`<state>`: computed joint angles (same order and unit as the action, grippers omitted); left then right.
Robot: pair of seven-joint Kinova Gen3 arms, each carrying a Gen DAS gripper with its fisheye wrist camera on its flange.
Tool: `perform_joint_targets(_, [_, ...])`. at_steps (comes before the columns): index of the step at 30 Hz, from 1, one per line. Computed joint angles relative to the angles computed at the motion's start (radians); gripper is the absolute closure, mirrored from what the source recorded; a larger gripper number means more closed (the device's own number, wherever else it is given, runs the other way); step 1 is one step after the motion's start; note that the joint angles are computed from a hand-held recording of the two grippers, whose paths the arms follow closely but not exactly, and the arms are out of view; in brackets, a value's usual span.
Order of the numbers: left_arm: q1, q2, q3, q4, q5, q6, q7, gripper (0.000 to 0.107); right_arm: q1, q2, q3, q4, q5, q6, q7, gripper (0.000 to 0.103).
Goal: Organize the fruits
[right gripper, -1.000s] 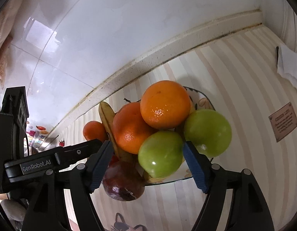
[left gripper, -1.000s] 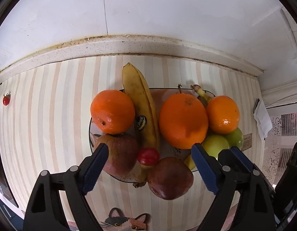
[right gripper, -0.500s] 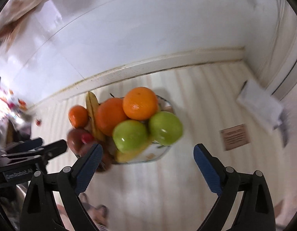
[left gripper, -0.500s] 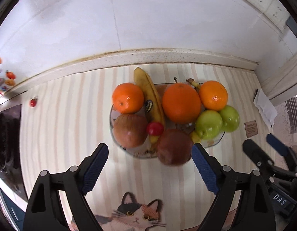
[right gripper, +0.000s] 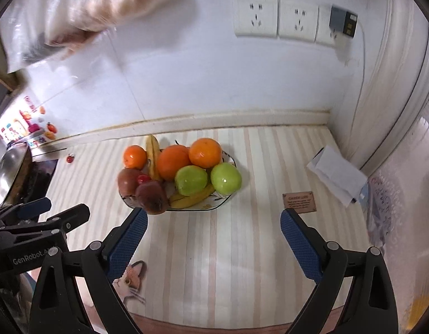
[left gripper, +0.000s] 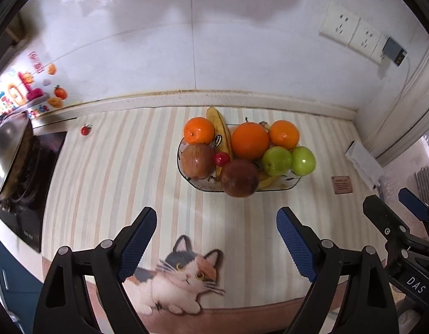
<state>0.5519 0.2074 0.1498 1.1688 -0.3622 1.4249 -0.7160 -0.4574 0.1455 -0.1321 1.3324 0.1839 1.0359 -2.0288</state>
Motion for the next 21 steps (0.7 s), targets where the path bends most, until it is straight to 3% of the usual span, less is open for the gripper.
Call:
perform_joint_targets(10, [0.139,-0.075,0.064,-0.002,-0.17,0.105,0.208,0.019,0.031,-0.179,-0.041,0.066,-0.016,0.015,0.075,0.003])
perform_joint_targets(21, [0.226,-0.182,0.192,0.011,-0.292,0.226,0.276,0.019,0.067,-0.369,-0.181,0.126,0.037,0.092,-0.067,0.003])
